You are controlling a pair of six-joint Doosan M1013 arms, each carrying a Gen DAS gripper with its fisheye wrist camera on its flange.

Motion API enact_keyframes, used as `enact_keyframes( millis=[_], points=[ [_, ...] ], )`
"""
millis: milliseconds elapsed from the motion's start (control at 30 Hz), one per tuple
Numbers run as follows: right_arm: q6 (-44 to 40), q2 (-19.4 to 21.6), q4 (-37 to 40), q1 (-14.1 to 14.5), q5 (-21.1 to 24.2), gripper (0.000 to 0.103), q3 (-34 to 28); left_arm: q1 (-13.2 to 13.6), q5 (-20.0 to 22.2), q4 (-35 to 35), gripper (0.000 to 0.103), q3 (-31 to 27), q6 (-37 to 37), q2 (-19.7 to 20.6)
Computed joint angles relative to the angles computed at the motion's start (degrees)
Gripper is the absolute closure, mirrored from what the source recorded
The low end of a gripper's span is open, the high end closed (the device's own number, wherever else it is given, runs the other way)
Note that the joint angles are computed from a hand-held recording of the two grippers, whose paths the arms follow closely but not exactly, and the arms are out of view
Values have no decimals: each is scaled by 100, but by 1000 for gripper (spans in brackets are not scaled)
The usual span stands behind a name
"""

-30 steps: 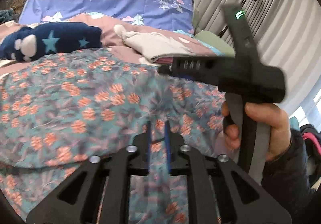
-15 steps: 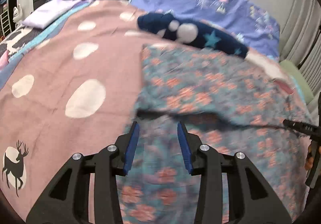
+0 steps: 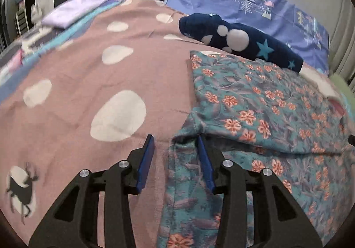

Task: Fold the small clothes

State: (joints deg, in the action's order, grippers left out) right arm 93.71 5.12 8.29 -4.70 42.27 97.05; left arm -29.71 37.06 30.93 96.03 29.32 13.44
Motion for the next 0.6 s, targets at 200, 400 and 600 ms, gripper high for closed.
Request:
enact_keyframes(
  millis=[200, 400, 600],
  points=[
    [-2061, 469, 1578, 601, 609, 81, -798, 112, -704, -533, 61, 179, 313, -129],
    [-2216, 1543, 1844, 1433, 1591, 81, -2182, 150, -1156, -925, 61, 210, 894, -122],
    [-1632, 2218, 942, 2014, 1984, 67, -2975, 338, -1558, -2029, 66, 351, 1499, -127]
  ],
)
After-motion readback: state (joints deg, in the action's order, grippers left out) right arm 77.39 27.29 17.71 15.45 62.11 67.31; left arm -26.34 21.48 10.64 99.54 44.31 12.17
